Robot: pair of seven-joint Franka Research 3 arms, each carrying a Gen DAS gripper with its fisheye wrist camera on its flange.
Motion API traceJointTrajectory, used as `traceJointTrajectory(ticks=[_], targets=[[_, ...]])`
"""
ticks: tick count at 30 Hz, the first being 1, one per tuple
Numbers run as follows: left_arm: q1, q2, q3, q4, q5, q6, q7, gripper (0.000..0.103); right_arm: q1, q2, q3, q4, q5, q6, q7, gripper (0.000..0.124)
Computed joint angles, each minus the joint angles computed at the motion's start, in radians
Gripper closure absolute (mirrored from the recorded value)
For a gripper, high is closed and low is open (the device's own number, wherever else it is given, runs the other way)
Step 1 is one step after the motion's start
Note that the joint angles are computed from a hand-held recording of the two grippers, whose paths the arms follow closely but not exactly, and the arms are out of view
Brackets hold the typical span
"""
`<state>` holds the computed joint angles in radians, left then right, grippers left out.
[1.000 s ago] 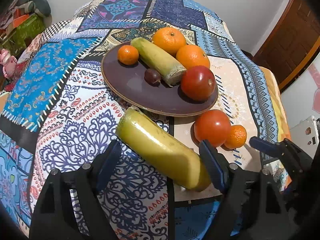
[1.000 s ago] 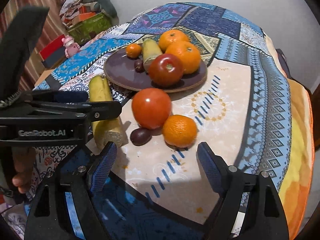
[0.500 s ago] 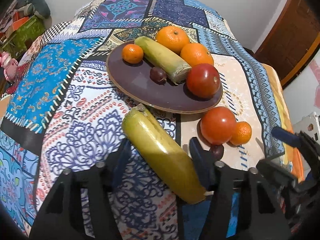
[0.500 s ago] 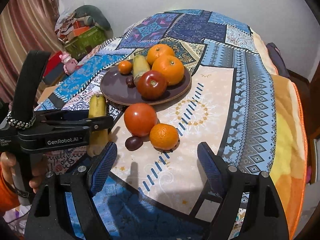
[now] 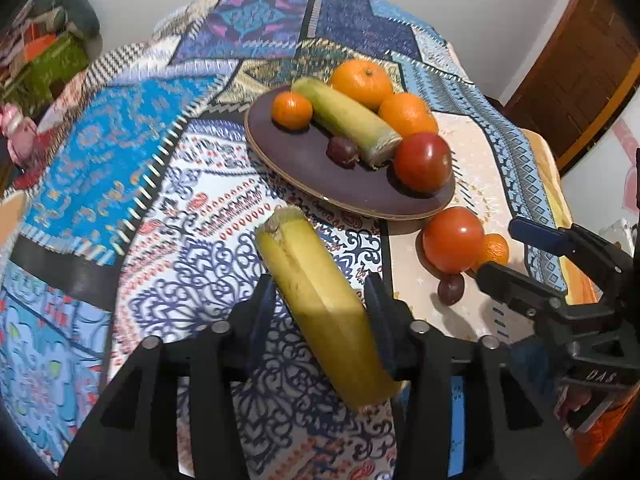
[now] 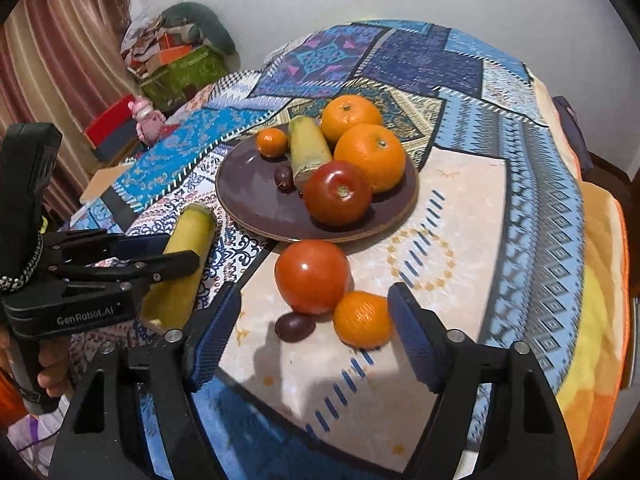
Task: Organize fruits
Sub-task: 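Grasp the long yellow-green cucumber with the left tool while the right tool approaches another red tomato, then lift the cucumber with the left tool while the right tool grasps and lifts the tomato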
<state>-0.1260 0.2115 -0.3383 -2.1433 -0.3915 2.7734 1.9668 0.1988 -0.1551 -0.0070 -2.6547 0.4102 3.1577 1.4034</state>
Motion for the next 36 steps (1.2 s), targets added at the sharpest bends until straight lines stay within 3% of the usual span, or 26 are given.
traceJointTrajectory(ticks=[2, 10, 13, 15, 18, 22, 28, 36], targets=[[-0.002, 0.022, 0.0, 0.017, 0.003, -0.017, -0.009, 0.053, 0.002, 0.018, -0.002, 0.016, -0.003, -0.011, -0.004, 0.056], [-0.049, 0.035, 0.023, -0.001, 0.205, 0.052, -0.109, 0.053, -0.056, 0.068, 0.035, 0.052, -0.094, -0.037, 0.057, 0.057], [-0.006, 0.033, -0.014, -0.001, 0.172, 0.041, -0.056, 0.056, -0.061, 0.081, 0.035, 0.064, -0.122, -0.046, 0.076, 0.059], [0.013, 0.021, -0.021, -0.011, 0.15, 0.039, -0.028, 0.066, -0.051, 0.085, 0.028, 0.068, -0.113, -0.053, 0.064, 0.065], [0.034, 0.003, -0.02, -0.031, 0.106, 0.048, 0.012, 0.069, -0.005, 0.091, -0.006, 0.081, 0.008, -0.068, -0.049, 0.077], [0.033, 0.008, -0.005, -0.016, 0.084, 0.027, 0.017, 0.069, -0.014, 0.089, 0.008, 0.076, 0.016, -0.057, -0.052, 0.077], [-0.009, 0.055, 0.027, 0.036, 0.191, 0.024, -0.072, 0.069, -0.033, 0.075, 0.02, 0.06, -0.033, -0.045, 0.005, 0.077], [0.035, 0.013, -0.012, -0.013, 0.16, 0.051, -0.039, 0.069, -0.01, 0.021, 0.003, 0.028, 0.017, -0.03, -0.024, 0.078]])
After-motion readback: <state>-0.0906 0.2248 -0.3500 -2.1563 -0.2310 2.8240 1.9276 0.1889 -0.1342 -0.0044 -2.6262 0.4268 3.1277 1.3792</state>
